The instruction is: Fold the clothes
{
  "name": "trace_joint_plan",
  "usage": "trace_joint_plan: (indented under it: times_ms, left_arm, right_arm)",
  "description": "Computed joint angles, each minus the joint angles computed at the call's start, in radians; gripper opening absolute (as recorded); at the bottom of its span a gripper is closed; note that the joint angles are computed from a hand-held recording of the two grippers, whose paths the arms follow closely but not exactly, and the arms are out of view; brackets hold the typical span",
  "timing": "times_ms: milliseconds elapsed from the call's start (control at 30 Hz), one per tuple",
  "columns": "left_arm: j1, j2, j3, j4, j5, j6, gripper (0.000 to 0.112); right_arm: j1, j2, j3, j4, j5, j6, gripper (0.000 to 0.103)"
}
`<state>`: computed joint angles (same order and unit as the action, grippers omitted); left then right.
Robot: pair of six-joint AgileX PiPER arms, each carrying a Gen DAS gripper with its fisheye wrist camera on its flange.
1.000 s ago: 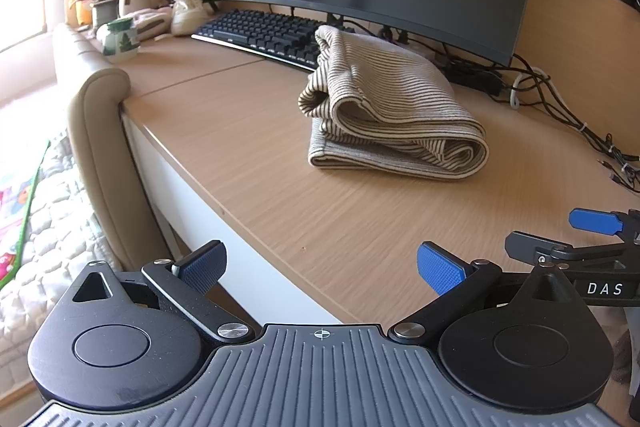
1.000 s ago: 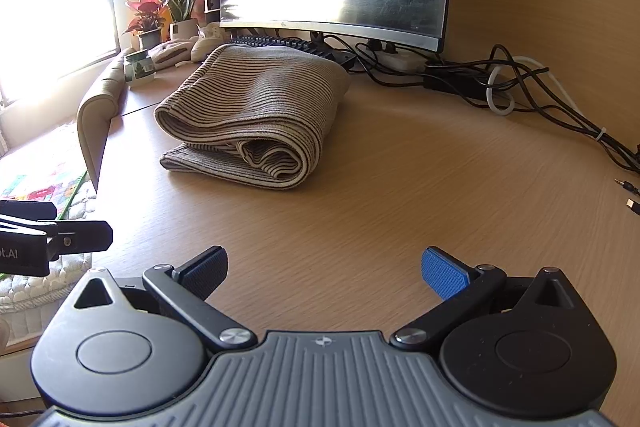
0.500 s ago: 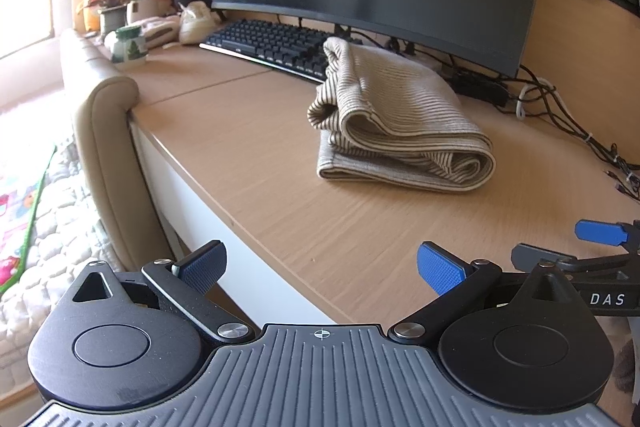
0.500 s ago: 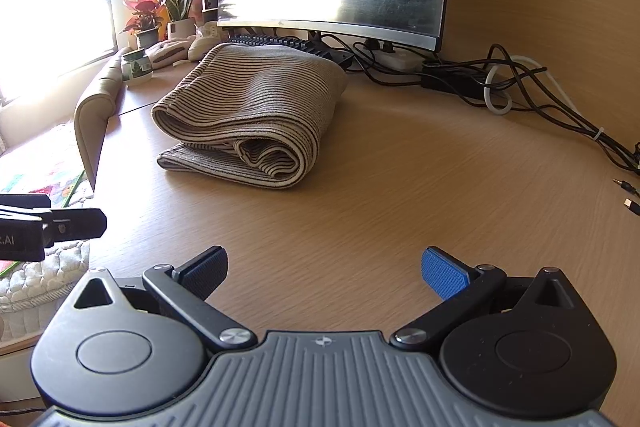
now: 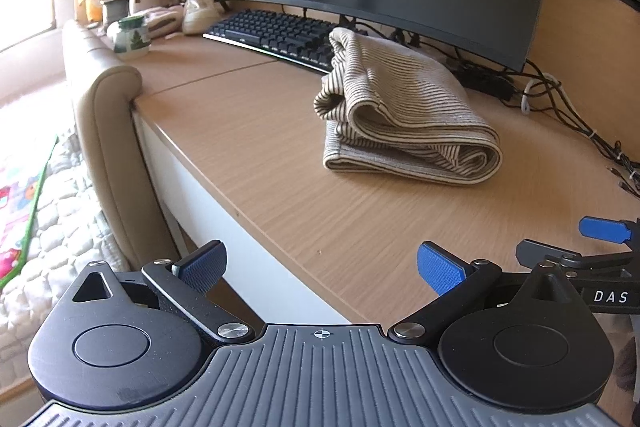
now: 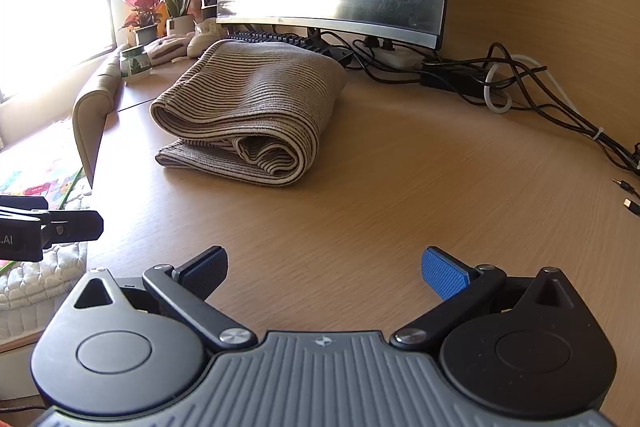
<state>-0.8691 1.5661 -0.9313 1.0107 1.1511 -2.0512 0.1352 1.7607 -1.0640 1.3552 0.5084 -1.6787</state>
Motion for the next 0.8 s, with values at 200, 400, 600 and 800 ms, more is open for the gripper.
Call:
trace_joint_plan:
  times_ms: [200, 400, 600, 800]
  left_arm:
    - [0.001, 0.001, -0.001, -0.007, -0.003, 0.015, 0.103]
    - [0.008, 0.000, -0.003, -0.015, -0.009, 0.033, 0.103]
    - [0.009, -0.007, 0.001, -0.012, -0.020, 0.038, 0.103]
    - [-0.001, -0.011, 0.001, -0.013, -0.005, 0.047, 0.103]
  right_arm:
    - [0.001, 0.001, -0.001, -0.004, -0.002, 0.002, 0.103]
    - [0.001, 0.001, -0.002, -0.005, -0.003, 0.002, 0.103]
    - [0.005, -0.003, 0.005, 0.003, -0.013, -0.008, 0.103]
    - [0.005, -0.005, 0.006, 0.007, -0.014, -0.011, 0.103]
